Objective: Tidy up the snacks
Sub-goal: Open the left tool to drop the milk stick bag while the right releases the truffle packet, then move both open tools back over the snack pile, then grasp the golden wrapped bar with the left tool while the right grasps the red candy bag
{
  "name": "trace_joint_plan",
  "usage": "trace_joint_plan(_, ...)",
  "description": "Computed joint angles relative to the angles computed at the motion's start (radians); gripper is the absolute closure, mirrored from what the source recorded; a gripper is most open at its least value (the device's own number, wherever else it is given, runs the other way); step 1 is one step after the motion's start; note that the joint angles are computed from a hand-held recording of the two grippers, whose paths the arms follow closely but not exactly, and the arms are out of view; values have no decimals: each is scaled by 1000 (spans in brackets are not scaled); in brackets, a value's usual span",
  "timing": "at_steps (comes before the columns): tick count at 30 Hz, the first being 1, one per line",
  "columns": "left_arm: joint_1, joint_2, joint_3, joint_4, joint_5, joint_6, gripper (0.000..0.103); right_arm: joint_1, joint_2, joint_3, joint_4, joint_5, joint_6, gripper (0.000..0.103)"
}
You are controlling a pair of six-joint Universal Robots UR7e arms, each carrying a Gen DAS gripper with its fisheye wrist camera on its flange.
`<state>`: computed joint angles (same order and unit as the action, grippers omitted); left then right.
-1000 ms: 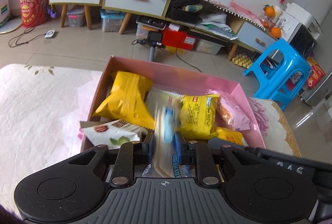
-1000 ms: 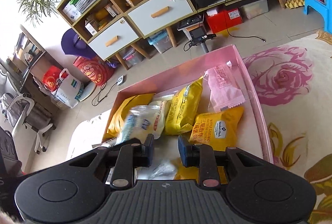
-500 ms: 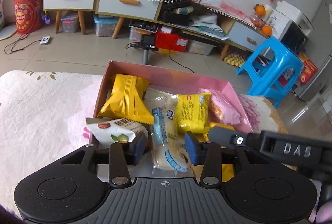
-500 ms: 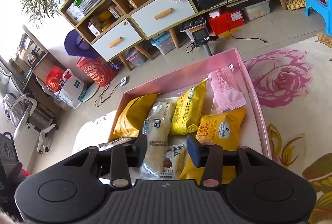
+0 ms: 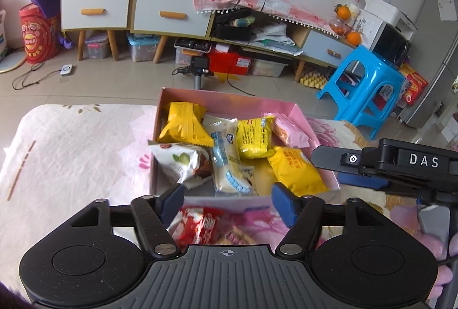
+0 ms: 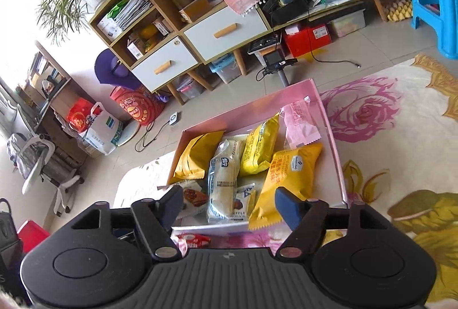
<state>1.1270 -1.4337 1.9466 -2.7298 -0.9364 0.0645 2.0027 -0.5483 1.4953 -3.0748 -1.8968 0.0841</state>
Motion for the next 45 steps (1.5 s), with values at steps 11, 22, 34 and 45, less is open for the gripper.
trace_joint_plan(11,-54,-132,143,38,112,7,9,60,-22,94,-59,-102,-170,18)
trace_joint_plan(22,-62,-210,292,39,141,36,7,89,-11,209,-253,-206,-342,10)
trace_joint_plan(34,-79,-254,382,12,148,86,7,74,-21,318,-384,-242,-451,10)
trace_joint_plan(45,-35,-240,345,44,45,75,8,52,-11,312,-360,-231,-462,10)
